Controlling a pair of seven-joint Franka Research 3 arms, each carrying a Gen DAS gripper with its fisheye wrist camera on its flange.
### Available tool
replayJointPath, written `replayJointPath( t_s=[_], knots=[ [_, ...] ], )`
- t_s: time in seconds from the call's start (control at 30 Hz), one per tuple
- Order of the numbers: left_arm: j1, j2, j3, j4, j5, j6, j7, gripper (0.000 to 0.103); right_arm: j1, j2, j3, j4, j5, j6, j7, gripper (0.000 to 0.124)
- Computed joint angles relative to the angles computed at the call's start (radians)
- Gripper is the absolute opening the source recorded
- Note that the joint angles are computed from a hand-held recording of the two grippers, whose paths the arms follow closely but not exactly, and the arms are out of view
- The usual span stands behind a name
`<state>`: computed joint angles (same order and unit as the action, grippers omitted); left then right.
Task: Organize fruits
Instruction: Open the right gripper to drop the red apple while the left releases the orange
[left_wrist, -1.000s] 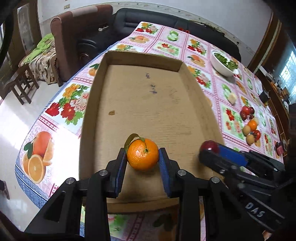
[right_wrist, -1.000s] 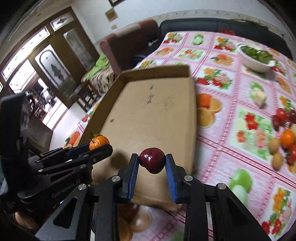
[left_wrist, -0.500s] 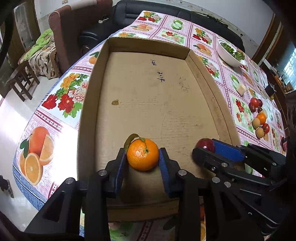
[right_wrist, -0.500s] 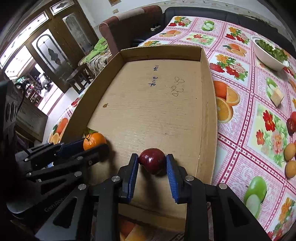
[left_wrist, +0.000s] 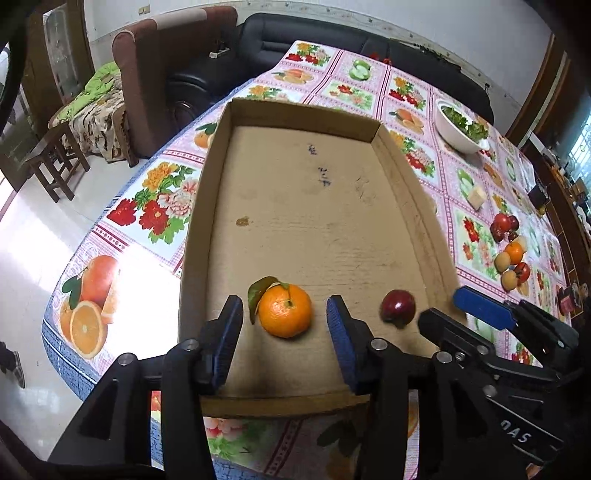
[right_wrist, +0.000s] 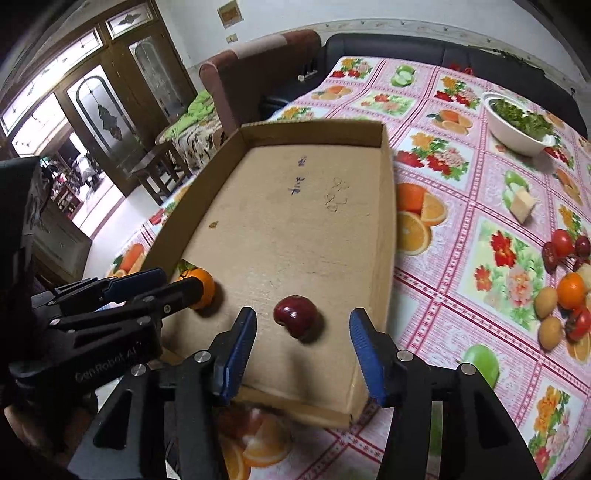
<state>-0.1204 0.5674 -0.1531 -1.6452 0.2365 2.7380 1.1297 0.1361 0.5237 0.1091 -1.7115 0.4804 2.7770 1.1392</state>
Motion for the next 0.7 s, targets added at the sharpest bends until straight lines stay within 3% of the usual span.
replayJointPath(
  t_s=[0.27,0.7],
  knots=[
    [-0.02,-0.01,-0.008,0.0,0.005,0.002,0.003,0.046,-0.05,-0.094,0.016,-0.123,0.097,0.075,-0.043,0.054],
    [-0.059,-0.013,-0.03,0.019,0.012,-0.009,0.03,0.046,-0.112,-0.158,-0.008,-0.228,0.18,0.127,-0.032,0.055]
  ],
)
